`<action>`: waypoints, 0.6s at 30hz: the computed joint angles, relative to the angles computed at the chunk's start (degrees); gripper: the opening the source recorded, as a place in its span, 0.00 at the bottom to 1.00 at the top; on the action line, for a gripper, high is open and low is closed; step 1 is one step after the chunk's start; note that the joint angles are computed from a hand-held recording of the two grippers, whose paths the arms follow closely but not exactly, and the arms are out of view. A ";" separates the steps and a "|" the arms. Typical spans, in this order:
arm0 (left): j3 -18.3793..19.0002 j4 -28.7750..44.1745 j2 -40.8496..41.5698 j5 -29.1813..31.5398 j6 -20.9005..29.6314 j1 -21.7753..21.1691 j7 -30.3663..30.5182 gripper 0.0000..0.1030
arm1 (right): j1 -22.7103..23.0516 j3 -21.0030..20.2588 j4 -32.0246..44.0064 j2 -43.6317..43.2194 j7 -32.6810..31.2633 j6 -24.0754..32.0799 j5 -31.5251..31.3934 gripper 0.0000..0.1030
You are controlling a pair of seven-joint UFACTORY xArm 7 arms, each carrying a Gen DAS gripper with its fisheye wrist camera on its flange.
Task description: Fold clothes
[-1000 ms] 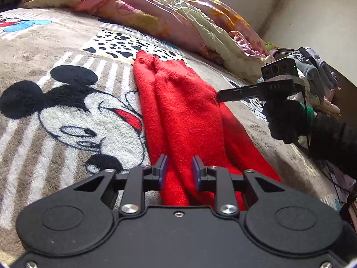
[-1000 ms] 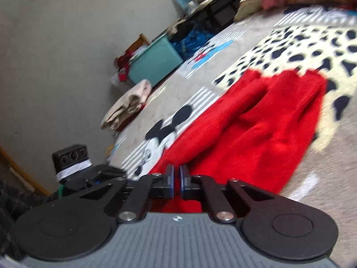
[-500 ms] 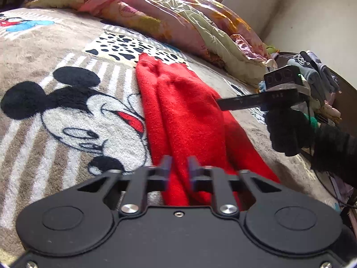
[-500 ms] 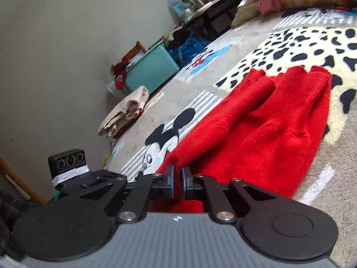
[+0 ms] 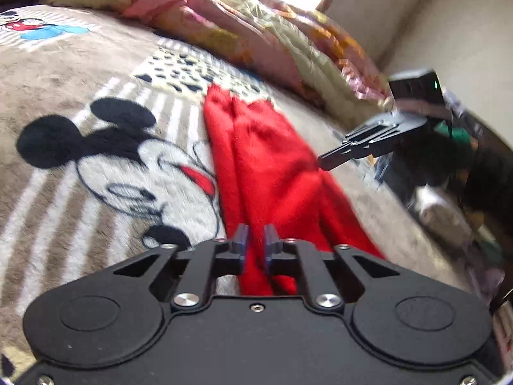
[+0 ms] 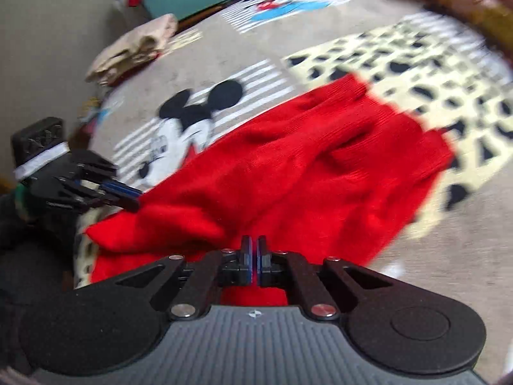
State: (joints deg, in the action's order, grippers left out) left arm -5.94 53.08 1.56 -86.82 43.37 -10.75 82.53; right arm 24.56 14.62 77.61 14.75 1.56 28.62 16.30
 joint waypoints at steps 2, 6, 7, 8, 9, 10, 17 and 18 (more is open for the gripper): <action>0.54 -0.45 -0.82 -1.51 1.31 0.60 1.49 0.11 | 1.85 -1.29 -2.76 -2.05 4.70 -5.94 -2.99 0.08; 1.29 -2.00 -2.99 -1.81 4.27 1.15 4.52 0.11 | 6.48 -2.94 -1.41 -0.31 12.80 -12.18 -13.53 0.17; 1.50 -2.51 -3.60 -1.47 5.07 1.23 5.24 0.11 | 8.14 -3.87 0.13 1.18 14.82 -11.73 -16.88 0.29; 1.76 -2.95 -4.18 -1.03 5.94 1.34 5.49 0.11 | 9.44 -4.61 1.75 2.65 16.71 -10.29 -19.33 0.32; 2.11 -3.27 -4.64 -0.34 7.16 1.52 5.57 0.11 | 10.20 -4.70 3.78 4.28 17.44 -7.38 -20.90 0.31; 2.66 -3.31 -4.85 0.93 9.24 1.87 5.26 0.11 | 11.88 -5.79 6.54 6.07 18.86 -2.88 -24.09 0.32; 2.77 -6.04 -7.42 9.07 12.73 1.87 4.25 0.46 | 17.25 -10.17 8.98 6.84 35.45 2.99 -38.93 0.32; 2.36 -6.75 -7.82 9.60 11.11 1.32 3.86 0.44 | 17.06 -9.94 8.67 6.71 36.91 3.08 -39.56 0.32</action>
